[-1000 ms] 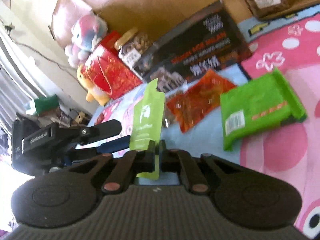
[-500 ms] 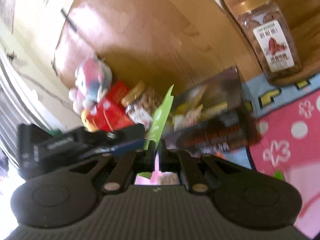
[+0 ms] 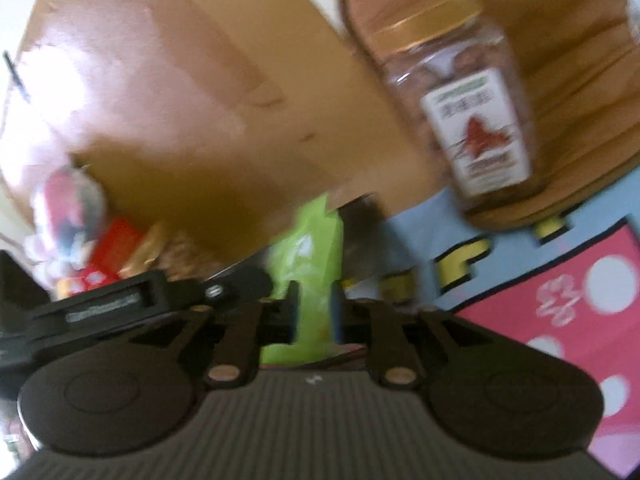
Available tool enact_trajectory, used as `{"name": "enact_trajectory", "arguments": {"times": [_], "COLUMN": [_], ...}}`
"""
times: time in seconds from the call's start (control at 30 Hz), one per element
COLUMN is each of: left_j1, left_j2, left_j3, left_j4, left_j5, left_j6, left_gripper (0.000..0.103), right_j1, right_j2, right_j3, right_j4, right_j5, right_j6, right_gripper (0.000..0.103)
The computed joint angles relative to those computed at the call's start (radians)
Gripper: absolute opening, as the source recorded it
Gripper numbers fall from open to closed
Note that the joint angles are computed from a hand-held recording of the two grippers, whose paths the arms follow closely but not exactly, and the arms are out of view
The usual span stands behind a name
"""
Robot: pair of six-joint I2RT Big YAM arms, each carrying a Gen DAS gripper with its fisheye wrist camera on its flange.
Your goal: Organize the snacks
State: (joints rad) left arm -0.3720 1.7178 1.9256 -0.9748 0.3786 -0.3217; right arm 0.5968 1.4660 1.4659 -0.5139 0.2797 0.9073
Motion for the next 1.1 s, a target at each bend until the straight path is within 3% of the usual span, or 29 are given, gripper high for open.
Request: {"name": "enact_trajectory", "arguments": {"times": [0.17, 0.3, 0.43, 0.53, 0.67, 0.8, 0.9, 1.1], "left_j1": [0.031, 0.06, 0.075, 0.09, 0.083, 0.082, 0.094, 0.166], "left_j2": [-0.128, -0.267, -0.339, -0.377, -0.387, -0.404, -0.414, -0.435], "left_j3": [-0.147, -0.333, -0.461, -0.55, -0.608, -0.643, -0.647, -0.68], "left_j4": [0.109, 0.183, 0.17, 0.174, 0.165, 0.213, 0.221, 0.227], "left_j5": [0.077, 0.155, 0.187, 0.216, 0.201, 0.187, 0.138, 0.229], "left_j6": [0.021, 0.081, 0.072, 0.007, -0.065, -0.073, -0.078, -0.099], "left_gripper": [0.056, 0.056, 0.056, 0.056, 0.056, 0.056, 0.057, 0.057], "right_j1": [0.037, 0.085, 0.092, 0.071, 0.056, 0.066, 0.075, 0.102], "right_j2": [-0.117, -0.213, -0.199, -0.152, -0.074, -0.06, -0.082, -0.143], "right_j3": [-0.16, -0.306, -0.323, -0.281, -0.2, -0.196, -0.224, -0.312], "right_j4": [0.141, 0.206, 0.162, 0.127, 0.053, 0.062, 0.095, 0.21], "right_j5": [0.086, 0.086, 0.029, -0.046, -0.074, -0.106, -0.196, -0.285], "right_j6": [-0.041, -0.062, -0.046, -0.069, -0.144, -0.142, -0.072, -0.055], "right_gripper": [0.034, 0.034, 0.034, 0.034, 0.035, 0.032, 0.031, 0.033]}}
